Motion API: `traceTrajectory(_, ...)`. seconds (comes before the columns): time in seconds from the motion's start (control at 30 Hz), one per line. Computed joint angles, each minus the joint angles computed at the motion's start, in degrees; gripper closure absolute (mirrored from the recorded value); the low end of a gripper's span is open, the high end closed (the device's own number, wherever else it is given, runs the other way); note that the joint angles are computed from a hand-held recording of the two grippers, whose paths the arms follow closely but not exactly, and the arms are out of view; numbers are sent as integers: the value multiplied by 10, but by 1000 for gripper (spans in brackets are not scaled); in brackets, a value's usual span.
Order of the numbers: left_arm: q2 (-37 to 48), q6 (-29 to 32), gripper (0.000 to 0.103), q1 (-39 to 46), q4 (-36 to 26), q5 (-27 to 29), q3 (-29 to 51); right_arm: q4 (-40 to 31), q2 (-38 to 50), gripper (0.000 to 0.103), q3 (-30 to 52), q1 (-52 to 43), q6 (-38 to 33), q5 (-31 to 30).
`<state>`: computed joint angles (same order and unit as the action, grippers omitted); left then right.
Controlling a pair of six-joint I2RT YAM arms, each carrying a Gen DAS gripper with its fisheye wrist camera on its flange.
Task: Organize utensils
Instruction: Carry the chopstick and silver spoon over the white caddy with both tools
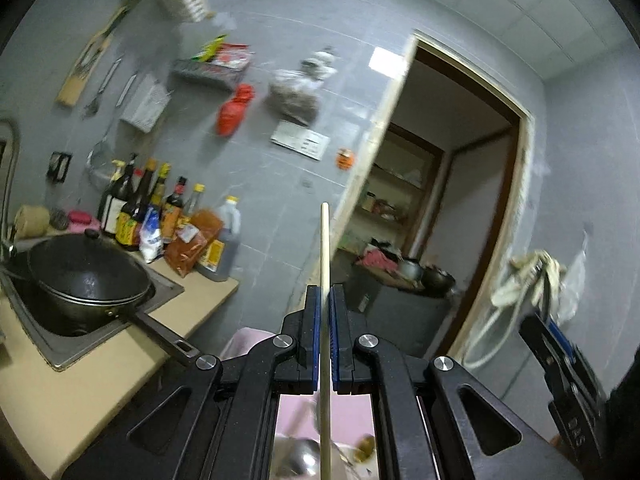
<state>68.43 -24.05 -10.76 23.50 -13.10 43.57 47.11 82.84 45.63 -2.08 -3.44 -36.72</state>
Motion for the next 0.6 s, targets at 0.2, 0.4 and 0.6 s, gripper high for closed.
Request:
traceTrajectory(0.2, 11, -30, 100, 57, 48, 25, -22, 30, 40, 71, -1, 35, -11, 40)
traceTrajectory(0.4, 31, -24, 100, 58, 106, -3, -50, 45, 71, 71, -1, 53, -21, 62)
traceTrajectory(0.6, 53, 1, 100, 37, 168, -42, -68, 58, 85, 70, -14, 66, -54, 83)
